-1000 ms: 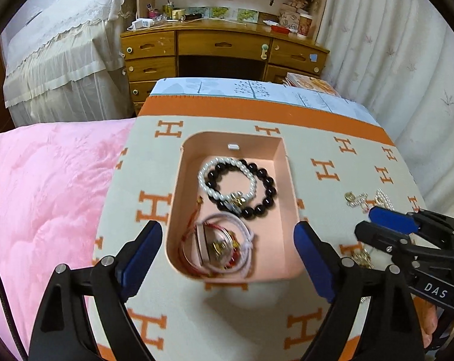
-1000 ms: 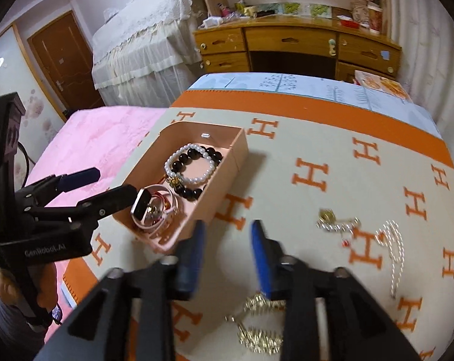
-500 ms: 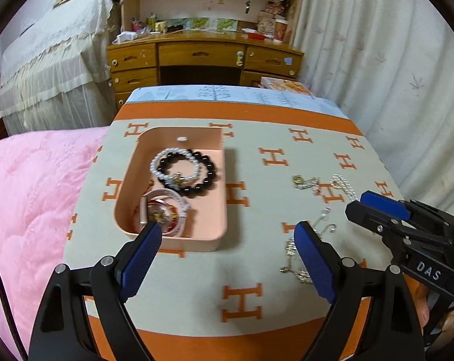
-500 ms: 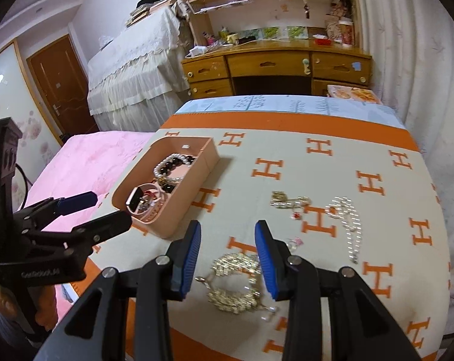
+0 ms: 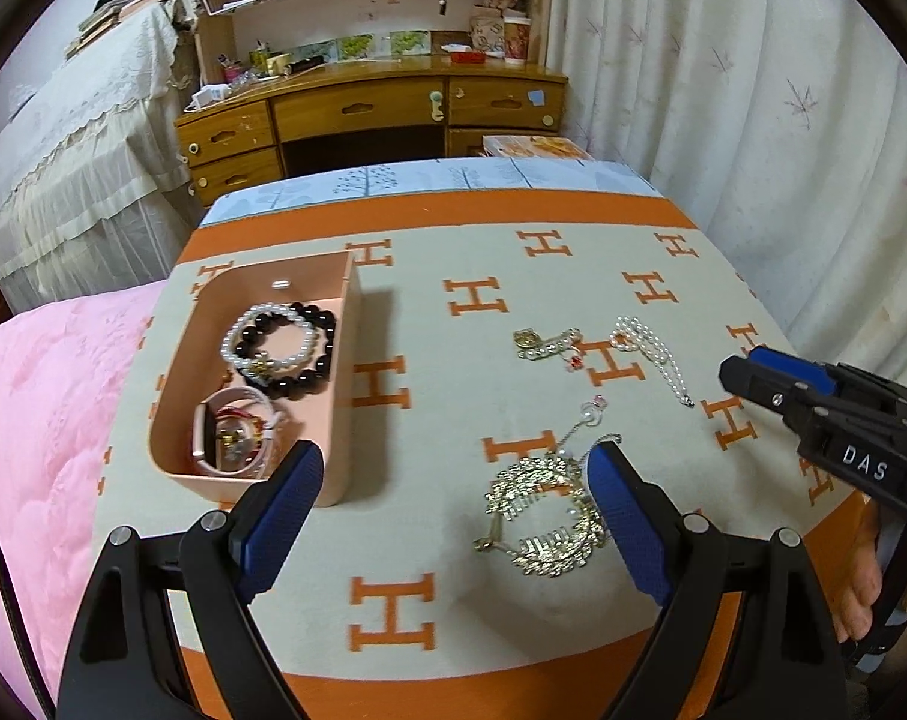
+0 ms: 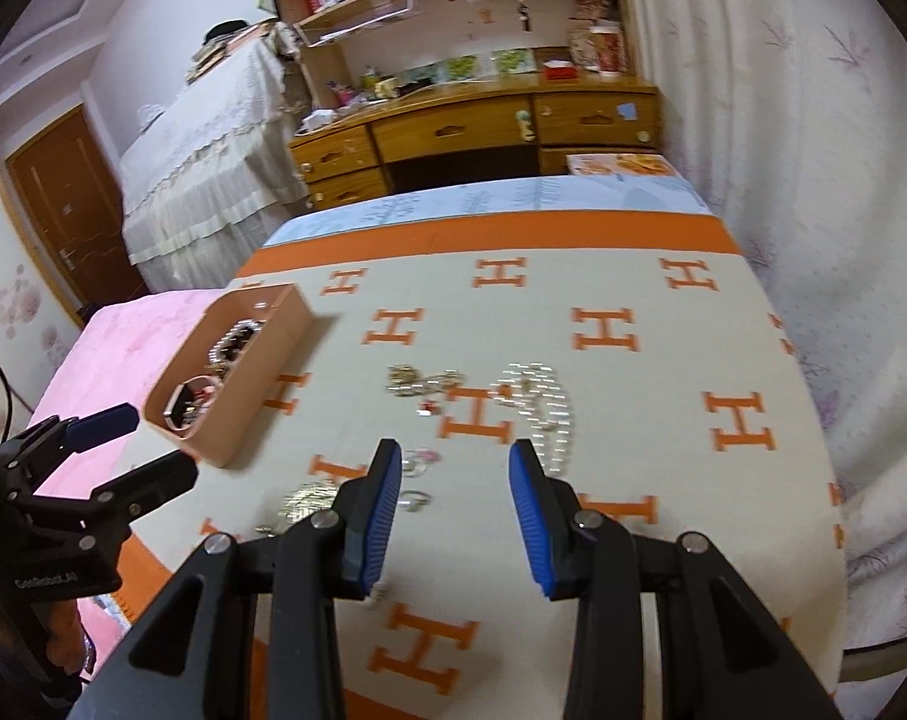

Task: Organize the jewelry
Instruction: 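Withdraw the open right tool from the box toward the remaining jewelry, then grasp the long pearl necklace with the right tool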

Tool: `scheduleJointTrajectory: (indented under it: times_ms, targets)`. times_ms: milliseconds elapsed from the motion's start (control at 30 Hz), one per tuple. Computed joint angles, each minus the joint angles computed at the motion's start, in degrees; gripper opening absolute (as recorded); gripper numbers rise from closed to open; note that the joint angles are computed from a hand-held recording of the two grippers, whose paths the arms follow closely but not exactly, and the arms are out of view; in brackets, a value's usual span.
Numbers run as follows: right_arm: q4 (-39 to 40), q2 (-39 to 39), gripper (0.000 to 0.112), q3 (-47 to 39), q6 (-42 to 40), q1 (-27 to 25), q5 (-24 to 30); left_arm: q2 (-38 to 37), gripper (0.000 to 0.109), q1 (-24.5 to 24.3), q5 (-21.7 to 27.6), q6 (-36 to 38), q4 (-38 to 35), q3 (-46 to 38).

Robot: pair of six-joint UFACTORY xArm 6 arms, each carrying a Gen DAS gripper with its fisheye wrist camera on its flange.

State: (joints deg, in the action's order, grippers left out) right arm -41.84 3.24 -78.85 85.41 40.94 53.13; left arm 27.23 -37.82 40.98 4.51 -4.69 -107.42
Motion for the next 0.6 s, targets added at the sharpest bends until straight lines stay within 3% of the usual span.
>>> scheduleJointTrajectory:
  times_ms: [300, 600]
  targets:
    - [2.4, -2.92, 0.038, 5.58, -1.54, -3.04, -0.37, 6.92, 0.089, -1.22, 5.2, -0.76, -0.41, -9.49]
    - [9.59, 2.19, 0.038, 3.21, -12.2, -7.9, -5.94, 11.51, 0.089, -1.14, 9.12, -1.26, 0.1, -16.23]
